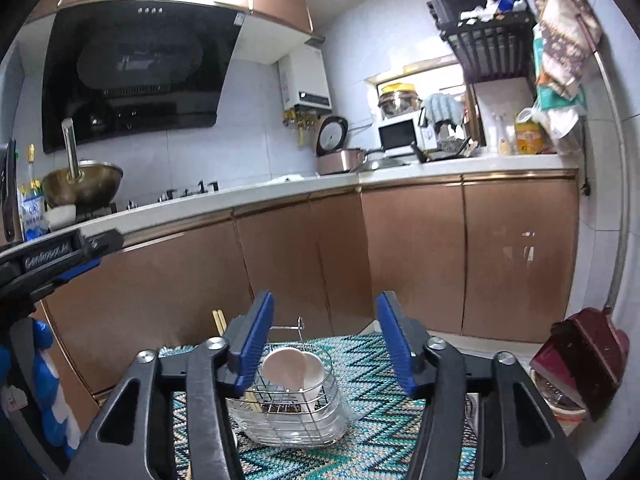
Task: Organize utensils
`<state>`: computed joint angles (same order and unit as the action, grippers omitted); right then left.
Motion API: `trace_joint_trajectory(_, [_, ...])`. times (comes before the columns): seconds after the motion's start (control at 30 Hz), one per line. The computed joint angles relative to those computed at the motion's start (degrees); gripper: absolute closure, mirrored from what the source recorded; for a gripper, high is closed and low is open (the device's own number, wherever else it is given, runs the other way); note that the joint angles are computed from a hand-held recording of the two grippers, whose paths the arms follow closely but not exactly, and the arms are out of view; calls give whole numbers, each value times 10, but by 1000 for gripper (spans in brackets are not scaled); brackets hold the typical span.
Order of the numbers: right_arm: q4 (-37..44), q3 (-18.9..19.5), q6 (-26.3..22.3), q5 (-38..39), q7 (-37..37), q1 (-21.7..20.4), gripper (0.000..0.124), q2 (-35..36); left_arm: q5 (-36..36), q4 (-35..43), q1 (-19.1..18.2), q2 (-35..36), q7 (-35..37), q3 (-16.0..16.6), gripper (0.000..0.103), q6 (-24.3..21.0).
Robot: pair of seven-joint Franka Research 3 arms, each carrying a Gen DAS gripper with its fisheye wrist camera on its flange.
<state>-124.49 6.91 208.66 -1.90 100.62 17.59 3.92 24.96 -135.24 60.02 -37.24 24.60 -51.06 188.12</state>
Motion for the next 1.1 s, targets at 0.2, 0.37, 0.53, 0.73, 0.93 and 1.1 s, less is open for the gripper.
trace_joint_trajectory(0.2, [-64, -9, 9, 30, -22, 17, 53, -76, 11, -59, -137, -44, 17, 124, 56, -39])
trace_joint_trajectory(0.37, [-108, -33, 16, 6, 3, 39, 53, -129, 31, -100, -226, -93, 26, 203, 56, -87])
trace_joint_trajectory(0.53, [-138, -54, 22, -22, 26, 60, 53, -164, 49, -132, -296, -139, 25, 265, 56, -140])
trace_joint_trajectory(0.73, [-168, -78, 22, -54, 44, 84, 53, -203, 67, -164, -351, -196, 27, 316, 56, -197])
trace_joint_trajectory(0.93, [-192, -98, 22, -77, 59, 107, 53, -235, 69, -193, -400, -248, 43, 363, 56, -244])
trace_joint_trajectory(1.1, [-207, -104, 23, -86, 49, 125, 53, -263, 65, -214, -428, -293, 60, 387, 56, -272])
